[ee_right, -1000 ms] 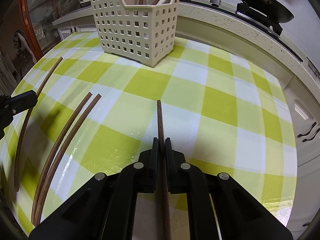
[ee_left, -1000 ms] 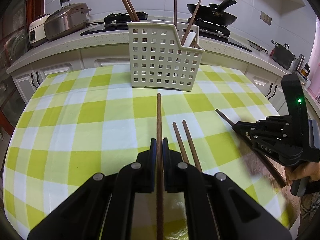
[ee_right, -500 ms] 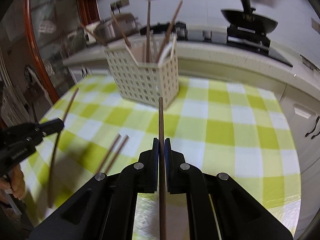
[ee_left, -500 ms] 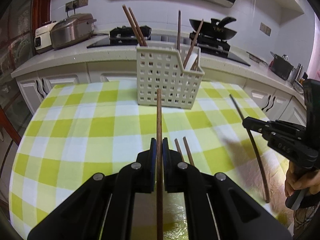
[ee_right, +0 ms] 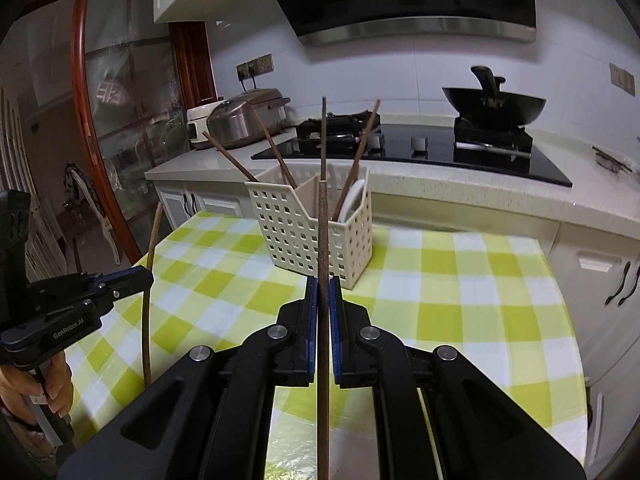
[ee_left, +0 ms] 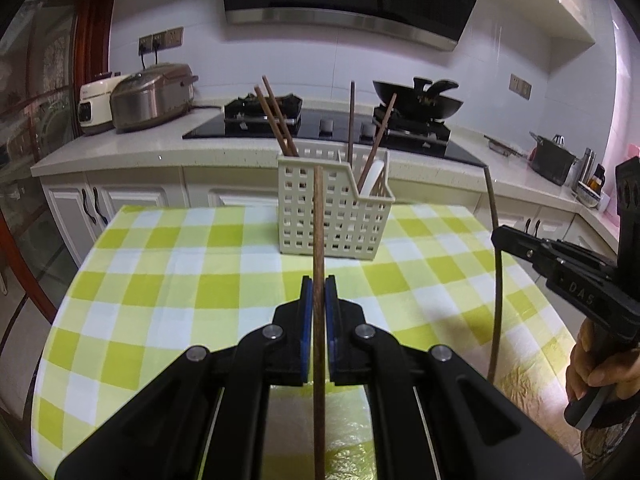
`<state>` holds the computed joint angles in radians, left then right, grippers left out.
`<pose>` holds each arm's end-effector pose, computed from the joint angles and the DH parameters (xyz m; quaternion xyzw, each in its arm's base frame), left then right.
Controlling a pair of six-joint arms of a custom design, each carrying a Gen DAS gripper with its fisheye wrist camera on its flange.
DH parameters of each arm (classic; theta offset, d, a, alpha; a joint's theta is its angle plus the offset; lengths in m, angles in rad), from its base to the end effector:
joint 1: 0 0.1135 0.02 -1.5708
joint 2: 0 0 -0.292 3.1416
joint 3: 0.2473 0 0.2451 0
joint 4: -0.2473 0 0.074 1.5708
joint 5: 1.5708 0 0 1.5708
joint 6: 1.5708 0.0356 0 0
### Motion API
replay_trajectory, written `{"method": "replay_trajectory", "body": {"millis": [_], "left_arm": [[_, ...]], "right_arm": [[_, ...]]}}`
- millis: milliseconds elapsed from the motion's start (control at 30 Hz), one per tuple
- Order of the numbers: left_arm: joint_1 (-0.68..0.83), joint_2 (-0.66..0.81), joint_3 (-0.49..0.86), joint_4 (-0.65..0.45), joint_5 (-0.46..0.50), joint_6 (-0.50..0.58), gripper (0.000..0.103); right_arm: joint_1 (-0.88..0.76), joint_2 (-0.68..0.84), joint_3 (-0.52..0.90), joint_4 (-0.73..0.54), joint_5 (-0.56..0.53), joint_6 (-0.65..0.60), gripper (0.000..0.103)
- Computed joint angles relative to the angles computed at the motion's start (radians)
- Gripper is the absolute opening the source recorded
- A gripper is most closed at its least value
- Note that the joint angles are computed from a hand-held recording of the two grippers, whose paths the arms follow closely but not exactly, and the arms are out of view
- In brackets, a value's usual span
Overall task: Organize utensils
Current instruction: 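Lift the chopstick in the right tool over the basket while the left tool carries its chopstick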
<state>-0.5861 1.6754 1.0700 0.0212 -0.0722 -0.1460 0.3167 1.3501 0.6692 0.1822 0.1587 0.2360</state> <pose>0.3108 -0.2033 0.2576 0.1755 0.8627 -0.1397 0.4533 0.2625 0.0801 0.2432 0.0059 0.8580 0.0734 0.5084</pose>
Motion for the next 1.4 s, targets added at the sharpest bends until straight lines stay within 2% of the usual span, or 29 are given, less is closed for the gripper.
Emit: {"method": "replay_trajectory", "body": {"millis": [467, 1000, 1400], "left_arm": [[-0.014, -0.060, -0.051, 0.081, -0.040, 0.015, 0.006], [-0.034, -0.077, -0.077, 0.160, -0.076, 0.043, 0.006], [-0.028, -0.031, 0.012, 0.129, -0.051, 0.065, 0.006]], "right_arm": [[0.067, -0.047, -0.052, 0.104, 0.059, 0.005, 0.007], [0.076, -0.048, -0.078, 0.177, 0.060, 0.016, 0.007], [0.039, 0.018, -0.003, 0.188, 0.034, -0.030, 0.007]]}}
